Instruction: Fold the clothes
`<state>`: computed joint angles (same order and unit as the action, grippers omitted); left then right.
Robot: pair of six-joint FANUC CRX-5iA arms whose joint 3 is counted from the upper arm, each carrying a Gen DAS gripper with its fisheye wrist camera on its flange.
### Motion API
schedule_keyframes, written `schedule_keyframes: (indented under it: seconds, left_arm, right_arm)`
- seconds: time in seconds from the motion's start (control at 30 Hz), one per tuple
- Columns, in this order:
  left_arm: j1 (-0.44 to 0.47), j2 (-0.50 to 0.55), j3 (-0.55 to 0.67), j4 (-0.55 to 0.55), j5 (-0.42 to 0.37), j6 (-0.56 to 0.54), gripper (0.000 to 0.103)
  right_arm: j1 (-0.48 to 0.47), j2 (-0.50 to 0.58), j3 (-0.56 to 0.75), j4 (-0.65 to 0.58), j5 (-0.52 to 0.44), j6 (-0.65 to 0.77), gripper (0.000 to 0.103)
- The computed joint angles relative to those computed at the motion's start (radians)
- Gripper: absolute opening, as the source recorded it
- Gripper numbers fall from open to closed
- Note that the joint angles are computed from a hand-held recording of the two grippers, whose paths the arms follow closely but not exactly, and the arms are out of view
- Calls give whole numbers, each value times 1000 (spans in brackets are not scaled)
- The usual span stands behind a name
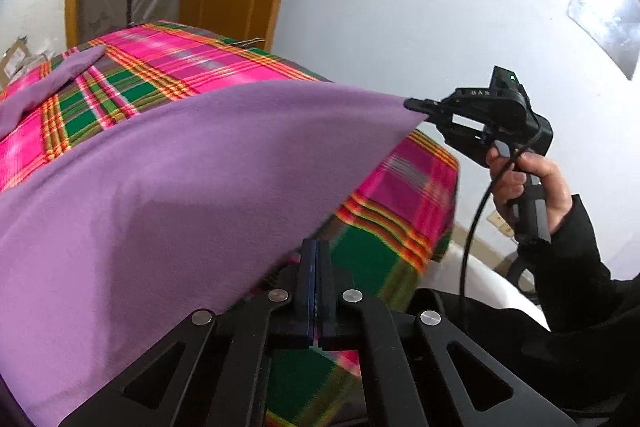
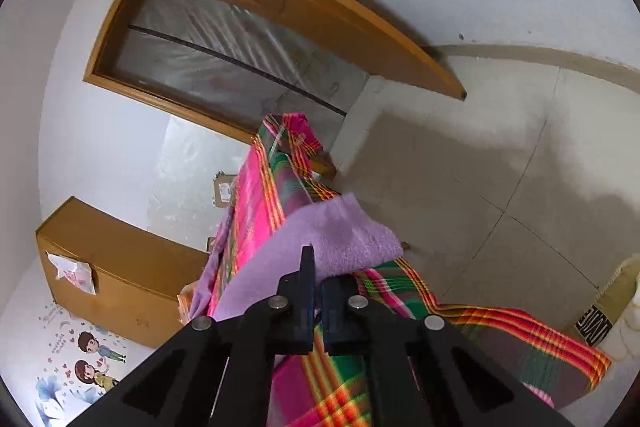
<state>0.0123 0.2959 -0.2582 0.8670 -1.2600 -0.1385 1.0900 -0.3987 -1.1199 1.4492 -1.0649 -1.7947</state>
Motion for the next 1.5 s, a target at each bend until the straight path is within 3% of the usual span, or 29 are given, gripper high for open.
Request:
schedule_keyframes:
  seconds: [0.07, 0.23, 0.33, 0.4, 0.53, 0.6, 0.7, 0.8, 0.87, 1.0, 1.17, 1.27, 1.43, 1.5]
  left_arm:
    - [0, -1, -5, 6, -9, -7, 0]
    - [17, 12, -2, 73, -19, -1, 0]
    - [52, 13, -6, 144, 7, 24, 0]
    - [73, 7, -15, 192, 60, 46, 0]
    - [122, 8, -20, 238, 173, 111, 0]
    - [147, 16, -15, 247, 218, 144, 0]
    - [191, 10, -35, 269, 253, 148, 1]
    - [230, 6, -53, 296, 287, 155, 9]
    - [259, -5, -75, 321, 307, 153, 12]
    - [310, -12, -88, 321, 305, 178, 23]
    - [363, 3, -80, 321, 310, 263, 29]
    - [377, 15, -70, 330, 331, 326, 30]
    - [392, 39, -49, 357, 366, 408, 30]
    - [396, 52, -36, 357, 366, 433, 30]
  right_arm:
    - [37, -1, 15, -29, -46, 37, 2]
    - [-16, -19, 10, -60, 36, 65, 5]
    - [73, -4, 54, -214, -69, 104, 12]
    - [129, 18, 97, -280, -166, 164, 13]
    - [115, 99, 187, -200, -212, 391, 14]
    - [99, 136, 232, -150, -217, 513, 22]
    - [16, 230, 309, -13, -87, 719, 27]
    - [-86, 325, 403, 74, 162, 918, 27]
    - [-123, 404, 485, 61, 305, 1091, 27]
    - [-119, 554, 646, -60, 443, 1474, 27]
    - [-71, 662, 793, -277, 471, 1889, 32]
    - [-68, 704, 855, -380, 459, 2039, 32]
    - [-87, 724, 899, -465, 453, 2104, 32]
    - [-92, 727, 910, -488, 456, 2119, 14]
